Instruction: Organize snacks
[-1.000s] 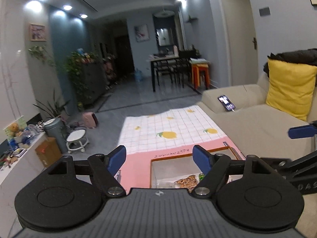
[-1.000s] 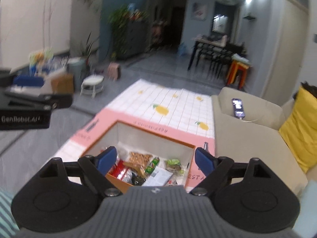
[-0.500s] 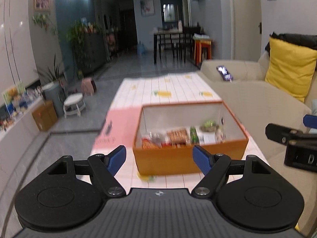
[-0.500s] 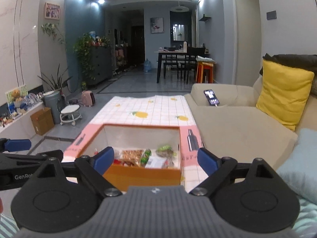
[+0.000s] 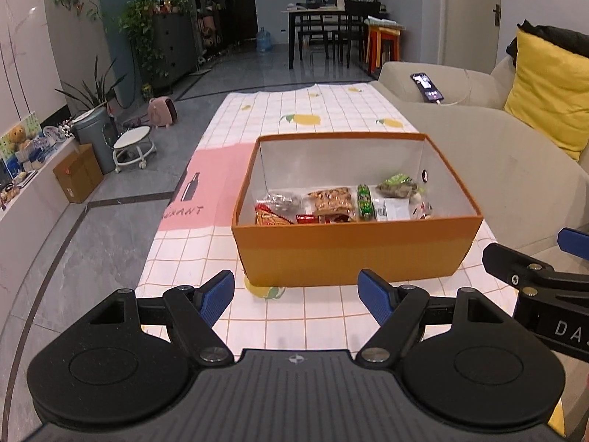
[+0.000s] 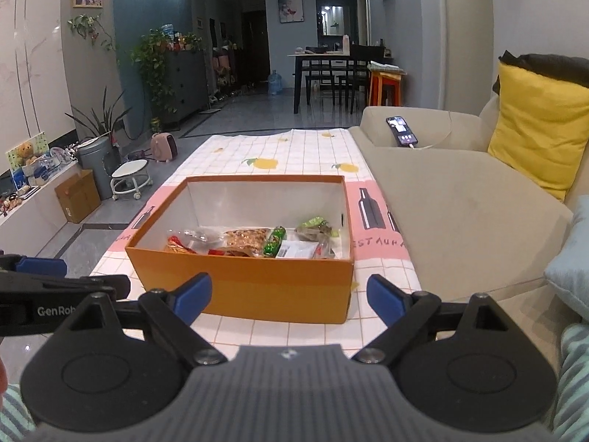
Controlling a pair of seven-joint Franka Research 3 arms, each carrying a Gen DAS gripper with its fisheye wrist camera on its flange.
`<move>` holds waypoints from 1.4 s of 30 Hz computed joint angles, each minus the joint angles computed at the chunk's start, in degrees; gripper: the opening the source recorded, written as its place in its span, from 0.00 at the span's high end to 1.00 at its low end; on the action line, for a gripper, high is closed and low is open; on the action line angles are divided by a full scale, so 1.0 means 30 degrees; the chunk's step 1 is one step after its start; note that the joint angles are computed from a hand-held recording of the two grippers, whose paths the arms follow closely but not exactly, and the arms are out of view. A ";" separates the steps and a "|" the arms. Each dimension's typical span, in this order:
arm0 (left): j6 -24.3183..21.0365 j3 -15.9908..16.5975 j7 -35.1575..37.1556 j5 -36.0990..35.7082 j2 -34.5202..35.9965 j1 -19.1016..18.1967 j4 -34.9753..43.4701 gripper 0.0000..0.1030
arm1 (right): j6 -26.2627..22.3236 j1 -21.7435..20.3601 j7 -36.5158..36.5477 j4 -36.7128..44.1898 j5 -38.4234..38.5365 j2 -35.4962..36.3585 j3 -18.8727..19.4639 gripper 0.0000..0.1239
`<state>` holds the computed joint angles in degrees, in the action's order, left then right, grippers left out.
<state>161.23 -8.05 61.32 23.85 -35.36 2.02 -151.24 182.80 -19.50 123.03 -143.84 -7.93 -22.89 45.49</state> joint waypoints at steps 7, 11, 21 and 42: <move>-0.0319 0.0096 0.0039 -0.0219 0.0140 -0.0144 0.0159 0.13 | 0.0008 -0.0508 0.0206 0.0052 -0.0117 -0.0120 0.0507 0.29; -0.0380 0.0084 0.0059 -0.0235 0.0135 -0.0119 0.0188 0.13 | -0.0005 -0.0474 0.0217 0.0034 -0.0114 -0.0176 0.0468 0.29; -0.0484 0.0150 0.0142 -0.0276 0.0109 -0.0113 0.0257 0.13 | 0.0126 -0.0421 -0.0042 -0.0113 0.0145 -0.0373 0.0435 0.29; -0.0563 0.0144 0.0184 -0.0381 -0.0168 -0.0092 0.0089 0.13 | 0.0391 -0.0815 -0.0798 -0.0237 0.0799 -0.0695 0.1047 0.29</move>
<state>159.54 -7.62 61.87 22.71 -35.87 1.75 -150.97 183.97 -21.95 120.63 -144.55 -5.53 -24.97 48.63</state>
